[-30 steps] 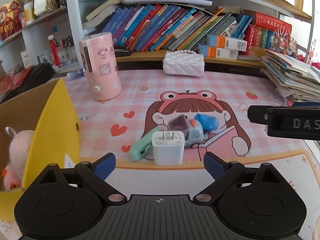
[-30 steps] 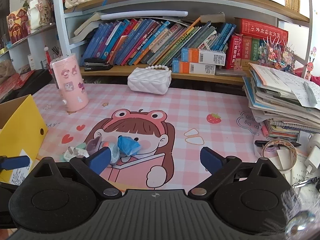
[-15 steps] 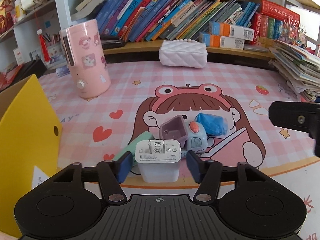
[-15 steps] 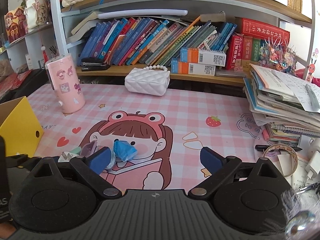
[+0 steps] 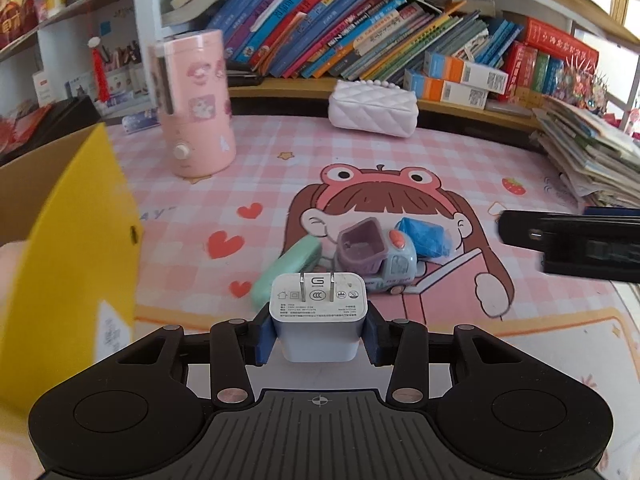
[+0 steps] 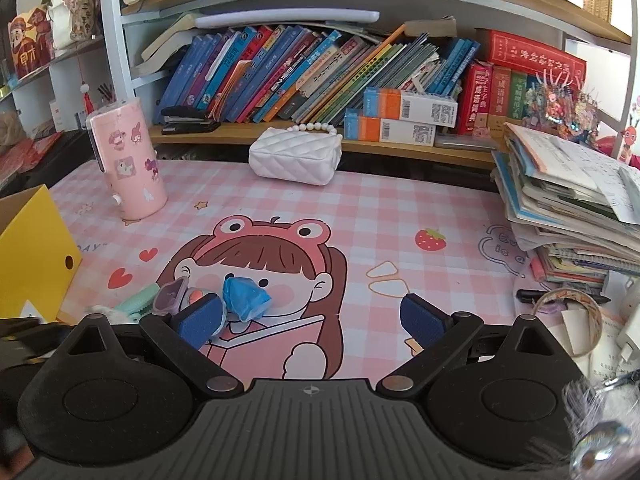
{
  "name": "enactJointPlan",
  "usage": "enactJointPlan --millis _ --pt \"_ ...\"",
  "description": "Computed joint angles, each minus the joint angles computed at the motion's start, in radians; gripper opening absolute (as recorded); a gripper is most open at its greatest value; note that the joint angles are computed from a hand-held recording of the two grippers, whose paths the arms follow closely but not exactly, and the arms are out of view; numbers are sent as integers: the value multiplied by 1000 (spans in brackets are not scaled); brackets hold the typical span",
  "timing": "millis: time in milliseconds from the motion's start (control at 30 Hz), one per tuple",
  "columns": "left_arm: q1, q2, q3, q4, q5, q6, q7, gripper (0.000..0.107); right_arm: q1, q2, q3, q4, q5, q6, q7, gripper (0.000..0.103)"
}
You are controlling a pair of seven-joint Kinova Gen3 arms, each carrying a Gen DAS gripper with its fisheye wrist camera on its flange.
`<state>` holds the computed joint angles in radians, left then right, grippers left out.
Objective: Organize objects
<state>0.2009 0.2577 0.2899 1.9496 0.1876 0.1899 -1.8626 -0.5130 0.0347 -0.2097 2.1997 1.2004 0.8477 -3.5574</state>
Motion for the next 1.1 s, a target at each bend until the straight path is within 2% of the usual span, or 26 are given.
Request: enactJointPlan --millis 133,267,467,533,633,700,767,800,867,933,1100 --pt "-86 -46 47 12 74 64 -65 41 22 40 25 -1 59 -53 6 97" --pt "-147 -85 75 39 202 88 -191 41 53 89 59 -9 146 -127 2 93" --pt "-134 -127 28 64 297 120 -291 41 93 157 93 -48 215 -237 32 85" --pt "-127 -138 10 71 328 123 -322 41 95 178 99 -63 218 -246 45 80" --pt "-108 -149 -23 80 363 125 -353 41 102 200 110 -85 181 -265 97 77" --pt "-88 -153 -45 82 368 123 -353 41 120 204 121 -89 150 -316 129 76" --pt "-81 -157 -56 85 384 120 -366 41 122 207 142 -97 86 -354 181 70" --pt "-78 -158 -59 86 392 119 -371 41 130 207 140 -95 72 -370 188 61" --pt "-77 -161 -64 90 412 116 -388 41 99 205 159 -84 92 -363 163 50" --pt "-75 -162 -65 92 433 114 -408 41 83 196 170 -66 130 -370 128 31" --pt "-81 -166 -61 97 511 114 -488 41 86 153 147 -29 169 -353 57 28"
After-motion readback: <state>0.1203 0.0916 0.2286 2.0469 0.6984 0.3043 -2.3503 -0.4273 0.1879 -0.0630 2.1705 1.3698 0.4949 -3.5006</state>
